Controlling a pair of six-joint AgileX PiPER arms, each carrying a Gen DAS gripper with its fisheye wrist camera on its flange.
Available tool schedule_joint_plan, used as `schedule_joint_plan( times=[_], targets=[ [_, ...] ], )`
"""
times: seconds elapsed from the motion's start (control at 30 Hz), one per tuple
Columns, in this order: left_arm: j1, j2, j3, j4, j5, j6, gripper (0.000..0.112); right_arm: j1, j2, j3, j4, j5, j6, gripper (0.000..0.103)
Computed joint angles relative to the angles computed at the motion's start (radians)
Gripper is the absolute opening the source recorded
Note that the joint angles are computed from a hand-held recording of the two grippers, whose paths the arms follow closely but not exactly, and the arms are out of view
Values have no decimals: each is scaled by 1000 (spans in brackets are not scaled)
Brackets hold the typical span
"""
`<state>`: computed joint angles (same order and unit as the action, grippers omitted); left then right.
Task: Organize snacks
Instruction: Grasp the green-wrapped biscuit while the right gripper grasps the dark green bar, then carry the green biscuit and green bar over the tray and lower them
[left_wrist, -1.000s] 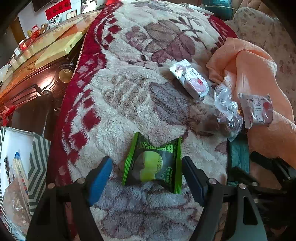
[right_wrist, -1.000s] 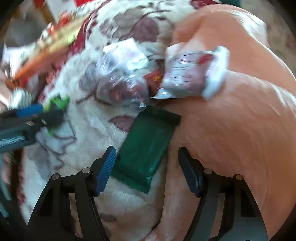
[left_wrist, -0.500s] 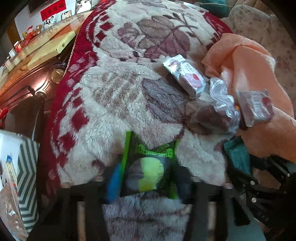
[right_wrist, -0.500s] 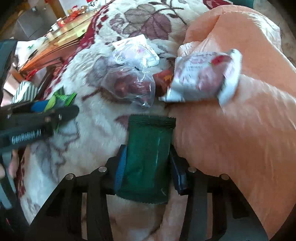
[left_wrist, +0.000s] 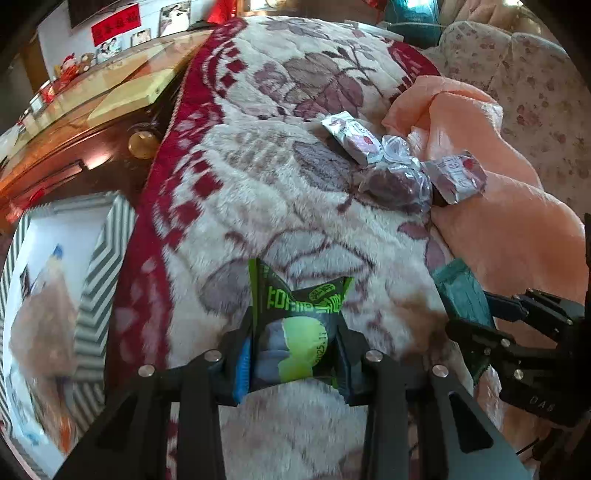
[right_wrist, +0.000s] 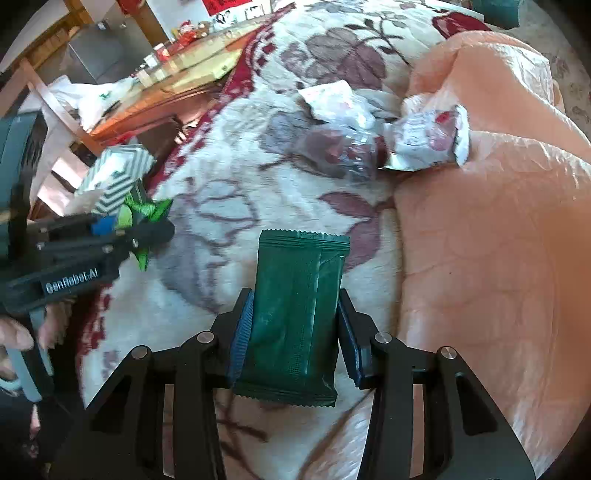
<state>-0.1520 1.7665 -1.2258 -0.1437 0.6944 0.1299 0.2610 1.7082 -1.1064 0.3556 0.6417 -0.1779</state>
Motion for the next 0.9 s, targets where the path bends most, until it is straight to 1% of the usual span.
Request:
schedule_joint_plan(
  times=[0.07,0.13,0.23,0.33,0.47,0.53,0.9],
  targets=[
    [2,-32,39,19,-16,-16,39,18,-8,-1,-1,-1,10,42],
    [-4,-66,79,72,-38,-58,39,40,-19,1,-13,-3,29,42],
    [22,-107,118,66,-50,-49,39,72,-38,6,-21,-16,60,42],
    [31,-151,156,123,-72,-90,39,114,-39,-13,-34,-8,83,42],
    [76,-199,184,109,-79,-61,39,181,-20,-61,-84,11,136,42],
    [96,-223,201,119,-90,-57,39,206,-12,-84,-86,20,147,42],
    [236,-282,239,85,-111,23,39,327,70,-239,-127,64,205,42]
  ],
)
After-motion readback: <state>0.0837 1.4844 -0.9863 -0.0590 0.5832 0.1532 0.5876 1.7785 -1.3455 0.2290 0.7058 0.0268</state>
